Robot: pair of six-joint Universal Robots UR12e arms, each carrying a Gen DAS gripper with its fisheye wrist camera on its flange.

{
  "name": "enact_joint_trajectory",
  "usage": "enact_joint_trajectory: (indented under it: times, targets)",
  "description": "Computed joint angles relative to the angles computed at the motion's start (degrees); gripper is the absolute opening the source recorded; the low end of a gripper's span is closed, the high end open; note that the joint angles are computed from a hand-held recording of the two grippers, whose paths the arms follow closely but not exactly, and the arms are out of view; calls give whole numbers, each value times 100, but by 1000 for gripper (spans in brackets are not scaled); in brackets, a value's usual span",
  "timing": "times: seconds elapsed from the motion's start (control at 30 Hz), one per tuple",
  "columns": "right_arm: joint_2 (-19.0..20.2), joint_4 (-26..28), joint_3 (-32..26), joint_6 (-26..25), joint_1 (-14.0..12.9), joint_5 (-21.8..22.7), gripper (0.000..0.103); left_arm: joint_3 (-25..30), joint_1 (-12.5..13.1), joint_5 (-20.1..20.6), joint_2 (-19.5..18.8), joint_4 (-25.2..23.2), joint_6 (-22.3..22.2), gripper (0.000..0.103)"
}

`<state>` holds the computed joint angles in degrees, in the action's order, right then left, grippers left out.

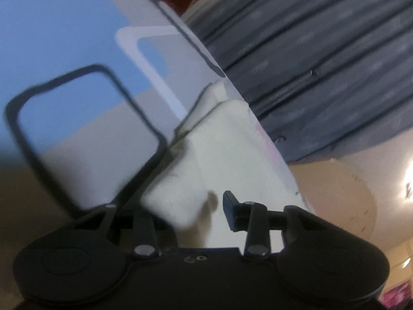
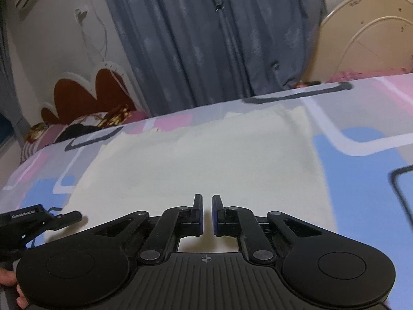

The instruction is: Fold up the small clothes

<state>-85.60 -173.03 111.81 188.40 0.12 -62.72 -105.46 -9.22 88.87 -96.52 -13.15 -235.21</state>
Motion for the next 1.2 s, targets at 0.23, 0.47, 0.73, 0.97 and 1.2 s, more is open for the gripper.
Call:
enact_joint_trajectory:
  times: [0.23,0.47,0.73,0.97,1.2]
  targets:
    - [223,-53,-170,-18,141,-16,7,-16,75,-111,40,12,310,8]
    - [343,-181,-226,5,180,90,7,-217,-41,64,162,515,827,6]
    - [412,-73,-215,97,172,91,7,-117,98,-431,145,374,1067,6]
    - [205,-899,88,1382,-345,54,7,844,-353,-713,-241,27,2861,6]
    - [-103,-1103,352,2053,-1055,154,7,1696,-914,-1130,-852,-772,3855,7]
